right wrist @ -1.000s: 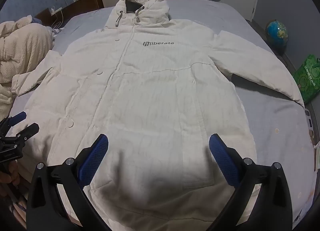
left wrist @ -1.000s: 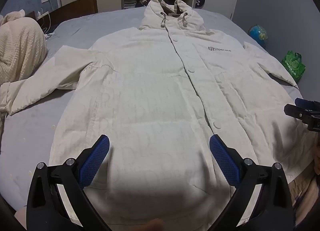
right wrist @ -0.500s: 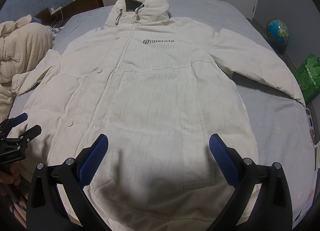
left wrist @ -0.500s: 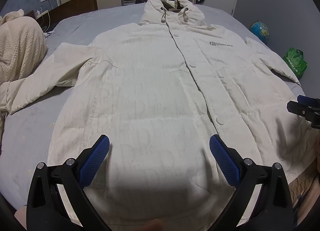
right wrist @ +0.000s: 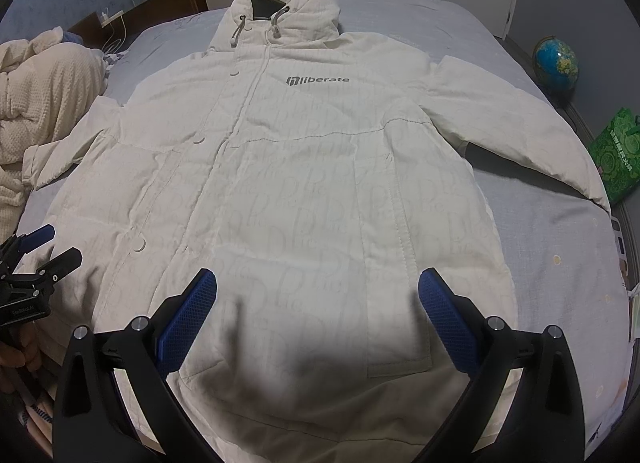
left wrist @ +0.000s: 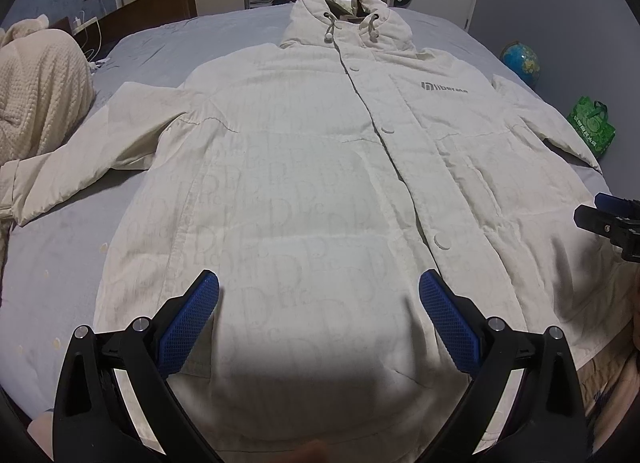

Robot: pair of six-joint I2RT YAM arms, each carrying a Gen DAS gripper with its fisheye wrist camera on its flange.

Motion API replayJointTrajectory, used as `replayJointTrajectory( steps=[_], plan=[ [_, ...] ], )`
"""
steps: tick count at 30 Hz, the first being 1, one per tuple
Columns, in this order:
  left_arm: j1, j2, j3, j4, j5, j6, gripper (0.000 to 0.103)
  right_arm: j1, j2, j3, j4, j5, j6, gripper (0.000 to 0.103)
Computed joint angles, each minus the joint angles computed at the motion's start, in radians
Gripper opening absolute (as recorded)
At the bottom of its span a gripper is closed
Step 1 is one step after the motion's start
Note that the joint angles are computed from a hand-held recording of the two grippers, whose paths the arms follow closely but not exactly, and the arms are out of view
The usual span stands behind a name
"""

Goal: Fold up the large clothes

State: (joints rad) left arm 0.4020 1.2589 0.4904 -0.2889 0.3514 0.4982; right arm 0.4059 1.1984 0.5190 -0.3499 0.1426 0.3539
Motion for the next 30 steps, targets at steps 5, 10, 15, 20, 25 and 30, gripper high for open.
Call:
replayJointTrajectory(
  steps=[5,10,15,20,25,30],
  plan=[
    [0.000,0.001,0.001,0.000,0.000,0.001,0.096,0.002,0.000,-0.001,0.001,0.001,0.002,0.096],
    [0.001,0.000,0.000,-0.001,-0.001,0.001,0.096,0.000,0.001,0.000,0.000,0.000,0.001,0.096],
    [0.001,0.002,0.003,-0.002,0.001,0.001,0.096,-0.001,-0.001,-0.002,0.000,-0.003,0.000,0.096],
    [0.000,0.002,0.004,-0.004,0.000,0.001,0.096,0.000,0.001,-0.001,-0.001,-0.003,0.000,0.096],
    [0.009,0.009,-0.001,0.004,0.006,0.004,0.096,-0.003,0.003,0.001,-0.003,-0.005,-0.003,0.096],
    [0.012,0.009,-0.001,0.004,0.007,0.007,0.096,-0.001,0.000,-0.001,-0.004,-0.004,-0.001,0.096]
  ],
)
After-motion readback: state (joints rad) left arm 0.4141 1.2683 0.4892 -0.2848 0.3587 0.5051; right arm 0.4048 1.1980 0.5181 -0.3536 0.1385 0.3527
